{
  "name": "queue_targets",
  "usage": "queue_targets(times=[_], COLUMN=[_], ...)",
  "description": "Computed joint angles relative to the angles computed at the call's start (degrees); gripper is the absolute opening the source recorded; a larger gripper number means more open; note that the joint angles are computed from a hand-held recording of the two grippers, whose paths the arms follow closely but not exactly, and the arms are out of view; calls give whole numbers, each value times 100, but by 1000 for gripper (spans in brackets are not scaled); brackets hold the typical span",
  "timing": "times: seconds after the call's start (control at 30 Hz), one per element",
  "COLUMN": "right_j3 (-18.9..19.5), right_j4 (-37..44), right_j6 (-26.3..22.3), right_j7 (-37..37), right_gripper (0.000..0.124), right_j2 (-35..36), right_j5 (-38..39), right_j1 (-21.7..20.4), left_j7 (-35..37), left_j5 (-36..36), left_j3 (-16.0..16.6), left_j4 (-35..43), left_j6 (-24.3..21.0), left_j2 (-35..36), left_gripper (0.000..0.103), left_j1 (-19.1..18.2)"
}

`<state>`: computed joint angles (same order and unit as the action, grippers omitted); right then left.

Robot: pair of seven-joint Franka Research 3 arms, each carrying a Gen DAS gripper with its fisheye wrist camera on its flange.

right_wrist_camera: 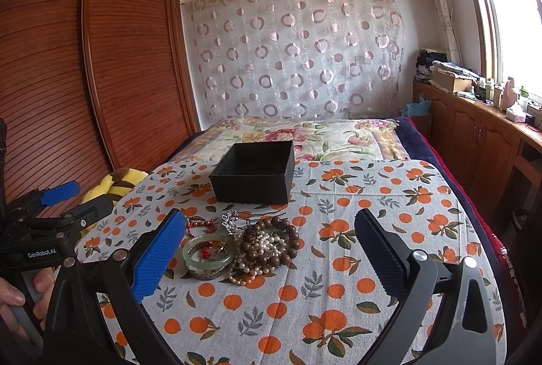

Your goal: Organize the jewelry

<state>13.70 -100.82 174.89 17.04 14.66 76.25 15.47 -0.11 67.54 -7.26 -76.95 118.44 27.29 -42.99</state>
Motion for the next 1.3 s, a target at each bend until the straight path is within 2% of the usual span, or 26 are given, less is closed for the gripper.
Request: queue_targets(times=[0.3,0.47,0.67,0.8,0.97,1.0,1.2,1.3], right_j3=[3,-64,-72,-87,-117,-30,-68,-85], right_j4=[45,-68,-139,-124,-168,-175,-195,-230], right_j6=[-21,-28,-205,-268,-510,-536,-659,-736], right_j7=[-121,369,728,991,1388,1146,1386,1468], right_gripper=[101,101,101,101,97,96,96,94], right_j2=[48,-54,-85,28,85,159,272,290], right_j5=[102,-316,-749,-1106,-1585,-1421,-1821,-1965], right_j1=[-25,101,66,82,45,-74,-86,-128], left_j7=[-13,14,49,-5,318,410,1310,1705], left_j5=[8,-81,-203,-271,-571,-655,-1349,-1681], left_j3=[2,-20,8,6,-64,-75,-126,-81], left_j4=[-11,-18,-48,-350,-289,-289,24,266], left_j6=[1,15,105,403,684,802,1427,1593], left_j2=[-1,-15,55,-45,54,72,425,652], left_gripper=[97,97,97,97,97,97,96,96], left_j1=[-2,33,90,267,430,478,681,679])
